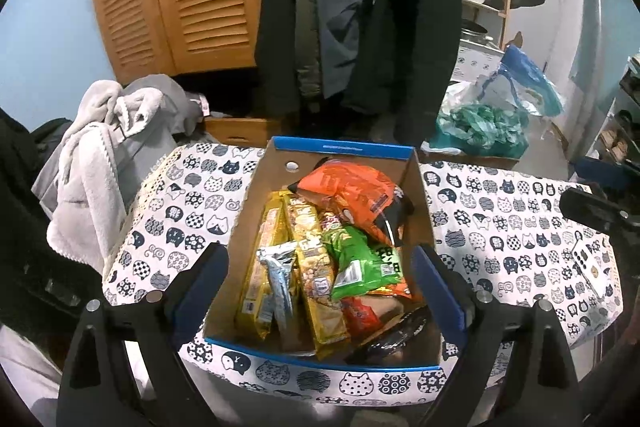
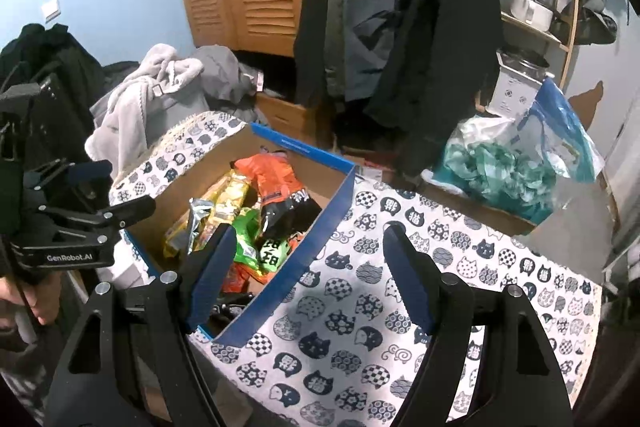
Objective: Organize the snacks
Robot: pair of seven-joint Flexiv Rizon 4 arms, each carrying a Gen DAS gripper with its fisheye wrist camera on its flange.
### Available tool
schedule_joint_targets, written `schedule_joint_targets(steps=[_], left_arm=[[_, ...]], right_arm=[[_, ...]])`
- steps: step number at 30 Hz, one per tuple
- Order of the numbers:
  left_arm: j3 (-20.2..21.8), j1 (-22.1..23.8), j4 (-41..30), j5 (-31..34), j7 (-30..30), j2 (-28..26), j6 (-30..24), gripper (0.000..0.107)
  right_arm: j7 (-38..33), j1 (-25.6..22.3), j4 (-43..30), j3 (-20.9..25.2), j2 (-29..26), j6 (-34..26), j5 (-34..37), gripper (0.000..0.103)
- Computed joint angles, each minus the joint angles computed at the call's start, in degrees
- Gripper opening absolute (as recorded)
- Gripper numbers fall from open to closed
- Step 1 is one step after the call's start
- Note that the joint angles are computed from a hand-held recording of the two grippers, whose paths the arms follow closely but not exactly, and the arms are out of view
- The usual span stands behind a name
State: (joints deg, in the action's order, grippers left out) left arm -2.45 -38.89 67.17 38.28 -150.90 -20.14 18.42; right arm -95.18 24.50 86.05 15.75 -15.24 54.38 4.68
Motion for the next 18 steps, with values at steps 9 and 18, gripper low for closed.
schedule_joint_targets(steps=[9, 18], left_arm=[[0.4, -0.9, -2.5, 0.9, 1.8, -1.7, -0.7, 0.099], [0.8, -1.5, -3.4, 0.6, 2.8, -2.4, -0.8, 0.099]], right_arm=[[0.0, -0.4, -0.5, -0.2, -0.4, -0.9, 0.6, 0.076], [0.1, -0.9, -0.7, -0.3, -0.6, -1.5, 1.0, 0.076]])
